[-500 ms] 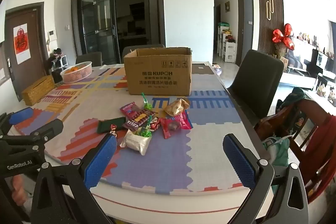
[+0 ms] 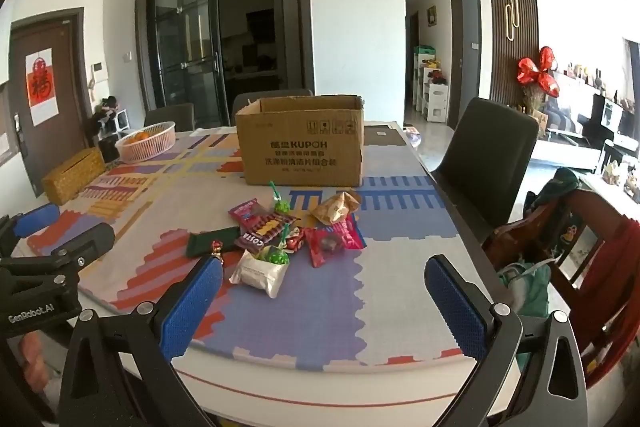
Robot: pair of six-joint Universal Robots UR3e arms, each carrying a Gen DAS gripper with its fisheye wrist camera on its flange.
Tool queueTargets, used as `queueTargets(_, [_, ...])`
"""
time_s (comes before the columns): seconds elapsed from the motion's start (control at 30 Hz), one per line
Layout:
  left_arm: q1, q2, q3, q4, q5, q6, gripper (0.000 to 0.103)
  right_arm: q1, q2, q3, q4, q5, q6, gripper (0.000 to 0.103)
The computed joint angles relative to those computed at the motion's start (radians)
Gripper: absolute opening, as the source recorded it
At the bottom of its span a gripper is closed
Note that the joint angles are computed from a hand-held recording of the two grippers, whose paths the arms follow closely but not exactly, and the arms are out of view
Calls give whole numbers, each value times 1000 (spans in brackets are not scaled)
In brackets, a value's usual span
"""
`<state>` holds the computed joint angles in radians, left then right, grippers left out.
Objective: Organize snacks
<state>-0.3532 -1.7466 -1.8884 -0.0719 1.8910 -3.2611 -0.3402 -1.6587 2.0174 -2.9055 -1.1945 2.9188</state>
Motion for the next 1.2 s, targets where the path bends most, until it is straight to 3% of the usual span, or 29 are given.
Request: queueTargets(1.2, [2, 12, -3, -12, -9, -8, 103, -20, -42, 24, 5, 22, -9, 102])
